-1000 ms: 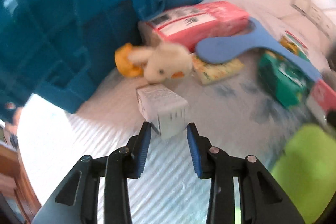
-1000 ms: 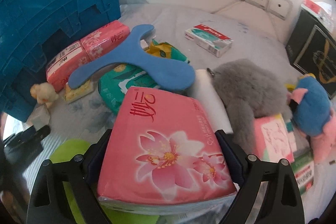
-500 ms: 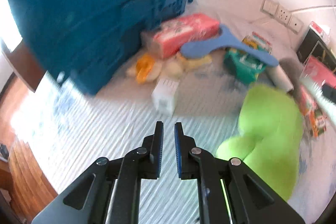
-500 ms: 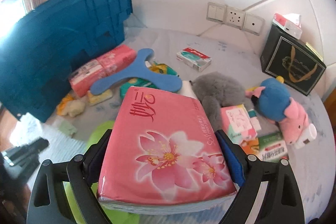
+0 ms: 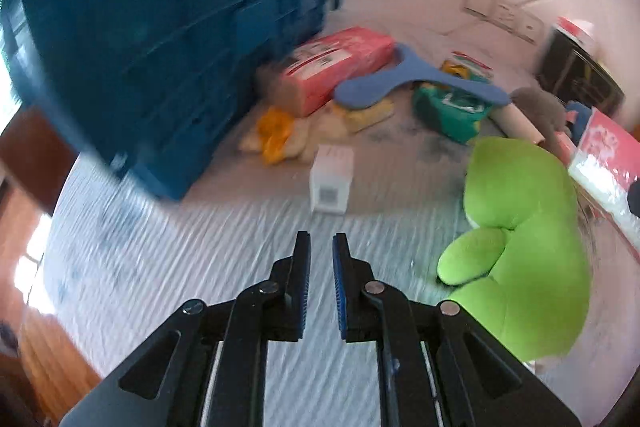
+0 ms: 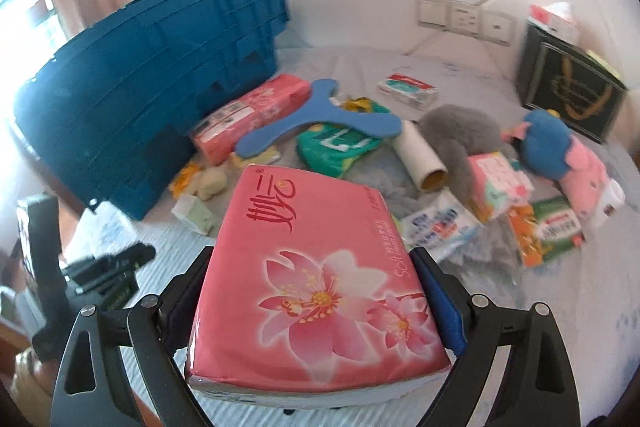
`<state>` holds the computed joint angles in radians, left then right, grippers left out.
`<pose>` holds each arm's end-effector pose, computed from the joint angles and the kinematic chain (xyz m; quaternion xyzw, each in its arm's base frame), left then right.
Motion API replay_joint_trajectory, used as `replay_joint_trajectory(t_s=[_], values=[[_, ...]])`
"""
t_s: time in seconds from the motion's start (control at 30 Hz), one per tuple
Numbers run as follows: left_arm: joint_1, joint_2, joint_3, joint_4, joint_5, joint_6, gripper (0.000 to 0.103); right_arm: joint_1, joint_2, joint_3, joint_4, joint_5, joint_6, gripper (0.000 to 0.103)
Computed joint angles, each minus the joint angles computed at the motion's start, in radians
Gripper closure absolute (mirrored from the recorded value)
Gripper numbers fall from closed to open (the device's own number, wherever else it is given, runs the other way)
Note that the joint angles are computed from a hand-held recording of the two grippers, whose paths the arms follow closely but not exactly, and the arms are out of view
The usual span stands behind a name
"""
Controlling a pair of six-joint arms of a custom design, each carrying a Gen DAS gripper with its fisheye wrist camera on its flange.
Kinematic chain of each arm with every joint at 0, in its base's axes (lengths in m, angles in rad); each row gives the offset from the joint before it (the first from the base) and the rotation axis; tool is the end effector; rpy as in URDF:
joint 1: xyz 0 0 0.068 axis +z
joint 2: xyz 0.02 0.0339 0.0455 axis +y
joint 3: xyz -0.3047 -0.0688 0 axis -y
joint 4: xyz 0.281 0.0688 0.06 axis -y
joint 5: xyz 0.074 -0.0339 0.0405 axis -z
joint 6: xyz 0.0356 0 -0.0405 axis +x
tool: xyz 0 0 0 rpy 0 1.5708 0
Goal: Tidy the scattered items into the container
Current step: 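Grasp the small white box with the left tool while the right tool holds the tissue pack, then carry the white box and tissue pack over the crate and open both tools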
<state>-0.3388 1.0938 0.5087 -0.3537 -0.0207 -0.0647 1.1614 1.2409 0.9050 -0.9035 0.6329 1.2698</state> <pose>0.2004 -0.0698 0.1906 0.1267 0.9420 -0.0526 0.3064 0.1148 0.2116 0.2687 0.1020 0.9332 0.0402 0.3423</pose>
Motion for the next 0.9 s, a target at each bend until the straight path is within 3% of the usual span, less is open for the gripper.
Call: replay_joint_trajectory(t_s=[0.03,0.07,0.1,0.13,0.17,0.23,0.33,0.47,0.5,0.53,0.57,0.6,0.77,0.9], values=[[0.015,0.044,0.008,0.029,0.026,0.033,0.059,0.013,0.007,0.003,-0.030,0.012,0.054,0.010],[0.031,0.077,0.010,0.056,0.049,0.062,0.045,0.032,0.018,0.005,-0.069,0.024,0.132,0.010],[0.044,0.108,0.012,0.083,0.071,0.090,0.018,0.053,0.033,0.010,-0.107,0.035,0.217,0.010],[0.059,0.133,0.009,0.116,0.097,0.121,0.003,0.071,0.050,0.015,-0.138,0.040,0.285,0.010],[0.073,0.152,0.003,0.151,0.126,0.156,0.002,0.093,0.072,0.020,-0.174,0.041,0.368,0.010],[0.082,0.184,-0.002,0.207,0.159,0.199,0.002,0.144,0.132,0.037,-0.252,0.027,0.548,0.010],[0.050,0.265,-0.018,0.342,0.106,0.250,0.002,0.222,0.205,0.043,-0.321,0.007,0.800,0.010],[0.010,0.379,-0.019,0.500,0.057,0.271,0.003,0.284,0.290,0.071,-0.408,-0.042,1.009,0.010],[0.012,0.401,-0.012,0.520,0.068,0.266,0.010,0.290,0.303,0.079,-0.421,-0.051,1.028,0.010],[0.013,0.435,0.007,0.519,0.083,0.263,0.033,0.292,0.315,0.088,-0.430,-0.057,1.035,0.010],[0.018,0.486,0.054,0.470,0.126,0.276,0.049,0.292,0.328,0.100,-0.440,-0.059,1.038,0.010],[0.018,0.518,0.082,0.438,0.146,0.285,0.074,0.291,0.343,0.117,-0.454,-0.058,1.039,0.010],[0.013,0.404,0.053,0.383,0.162,0.312,0.074,0.264,0.378,0.210,-0.506,0.007,0.986,0.010],[0.016,0.156,0.062,0.162,0.222,0.310,0.074,0.233,0.380,0.289,-0.509,0.089,0.863,0.010]])
